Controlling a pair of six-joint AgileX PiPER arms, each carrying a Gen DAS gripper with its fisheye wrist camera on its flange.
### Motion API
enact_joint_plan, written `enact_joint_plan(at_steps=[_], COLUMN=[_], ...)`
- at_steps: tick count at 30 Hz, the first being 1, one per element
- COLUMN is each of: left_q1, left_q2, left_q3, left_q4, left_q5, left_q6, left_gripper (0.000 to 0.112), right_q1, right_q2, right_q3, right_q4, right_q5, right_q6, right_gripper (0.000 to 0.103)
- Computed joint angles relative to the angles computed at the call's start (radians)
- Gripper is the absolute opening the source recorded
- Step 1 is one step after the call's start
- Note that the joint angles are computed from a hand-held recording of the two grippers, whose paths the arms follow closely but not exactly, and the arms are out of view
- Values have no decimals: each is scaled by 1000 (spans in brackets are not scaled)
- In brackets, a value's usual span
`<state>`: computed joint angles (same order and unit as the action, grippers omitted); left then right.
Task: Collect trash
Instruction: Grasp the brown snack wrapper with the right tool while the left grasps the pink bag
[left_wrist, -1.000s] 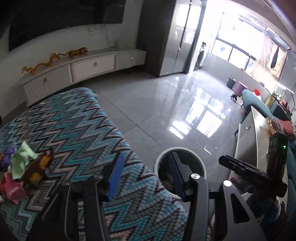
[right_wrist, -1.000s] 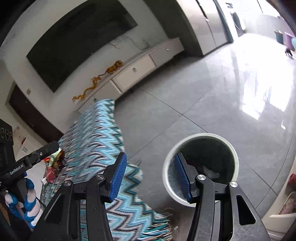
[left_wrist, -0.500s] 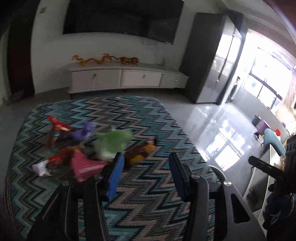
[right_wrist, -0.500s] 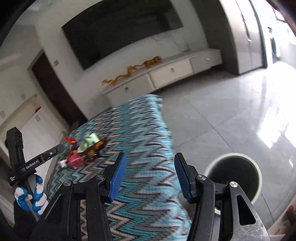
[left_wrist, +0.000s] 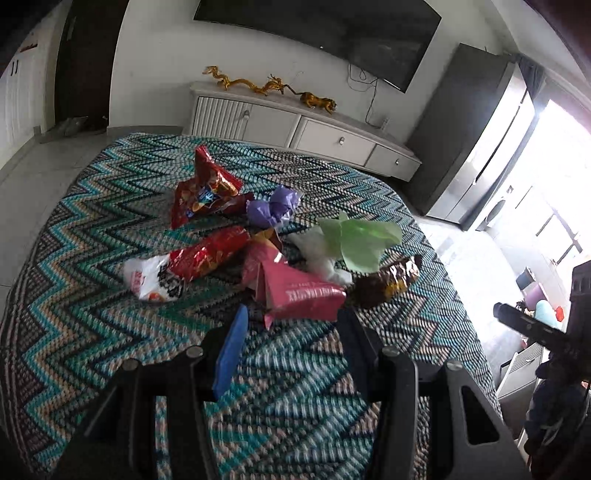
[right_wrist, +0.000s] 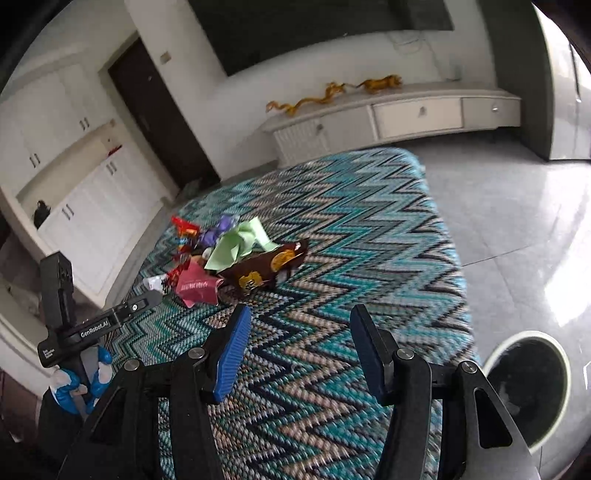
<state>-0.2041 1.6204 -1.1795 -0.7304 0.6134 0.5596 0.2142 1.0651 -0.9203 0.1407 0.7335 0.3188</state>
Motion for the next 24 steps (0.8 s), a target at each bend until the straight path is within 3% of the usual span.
enact_joint_plan(at_steps=[11,17,24], left_q1=[-39,-66,-46], left_q2=[182,169,132], left_q3=[-160,-111,-42], left_q4=[75,57,-85], left_q5=[2,-25,15], left_q6=[-103,-65,82], left_gripper=[49,49,49], right_q1=[-80,-100,-105], right_q2=[219,324,434], right_q3=[-85,-130,-176], right_q4=[196,313,452], right_q5=[-75,-107,-119], right_q6=[-234,-338,-443], right_gripper=[56,58,59])
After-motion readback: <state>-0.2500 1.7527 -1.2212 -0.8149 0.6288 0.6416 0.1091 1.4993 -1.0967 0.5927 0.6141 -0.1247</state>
